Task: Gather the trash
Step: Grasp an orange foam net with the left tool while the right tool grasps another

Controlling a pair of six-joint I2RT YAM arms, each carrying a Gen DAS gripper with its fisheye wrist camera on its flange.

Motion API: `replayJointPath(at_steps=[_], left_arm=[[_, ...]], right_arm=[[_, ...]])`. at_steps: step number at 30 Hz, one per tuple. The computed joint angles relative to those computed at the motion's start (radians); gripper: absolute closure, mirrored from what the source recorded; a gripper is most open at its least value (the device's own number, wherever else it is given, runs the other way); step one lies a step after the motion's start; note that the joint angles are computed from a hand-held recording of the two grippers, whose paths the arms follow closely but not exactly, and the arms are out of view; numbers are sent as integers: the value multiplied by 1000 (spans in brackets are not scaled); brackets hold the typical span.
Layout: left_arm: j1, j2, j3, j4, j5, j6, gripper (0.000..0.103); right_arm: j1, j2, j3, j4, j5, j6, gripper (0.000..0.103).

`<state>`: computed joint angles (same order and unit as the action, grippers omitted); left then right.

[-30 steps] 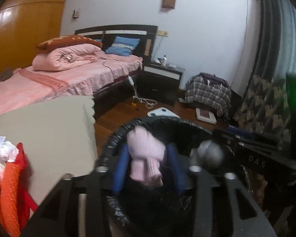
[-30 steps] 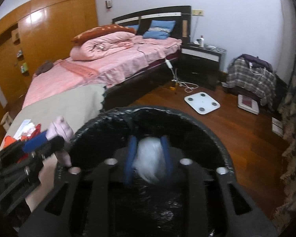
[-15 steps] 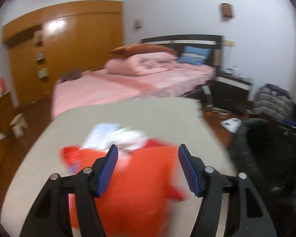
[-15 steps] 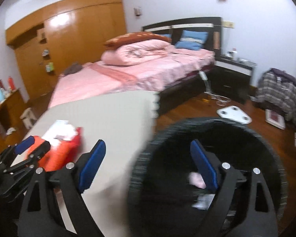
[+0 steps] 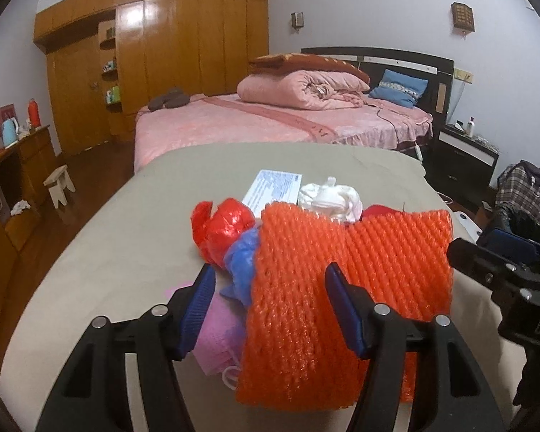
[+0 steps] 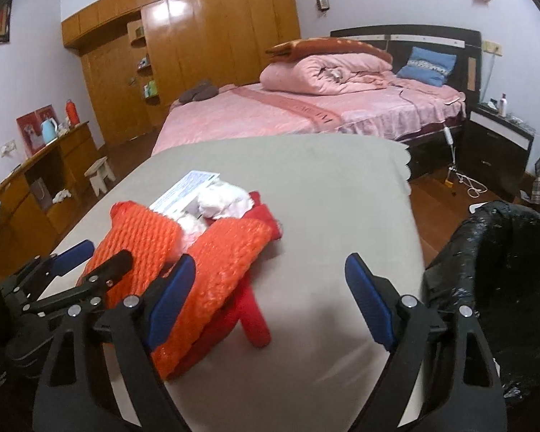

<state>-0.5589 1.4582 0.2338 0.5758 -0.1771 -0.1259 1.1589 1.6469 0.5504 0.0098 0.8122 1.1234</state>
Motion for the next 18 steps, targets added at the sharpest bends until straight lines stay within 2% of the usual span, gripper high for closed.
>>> replayJointPath(at_steps=[3,5,10,12,14,16,18], left_arm=[[3,23,9,0,22,-4,44],[16,30,14,-3,52,3,56],[8,30,7,17,70,11,69],[-2,29,3,27,59,10,70],[-13,34,4,33,44,7,72],[-24,27,-3,42,23,7,72],[-31,17,-9,48,10,4,72]], right_arm=[[-14,20,2,40,-32,-34,29],[-23,31,3,63,-58,-59,37],[-30,49,13,113,-98,-107,50],[-32,54,12,147,-121,-141,60],[-36,58,15,168,-139,-169,79],[-32,57,21,170,-139,-187,86],[-26,49,27,157,-126,-189,88]])
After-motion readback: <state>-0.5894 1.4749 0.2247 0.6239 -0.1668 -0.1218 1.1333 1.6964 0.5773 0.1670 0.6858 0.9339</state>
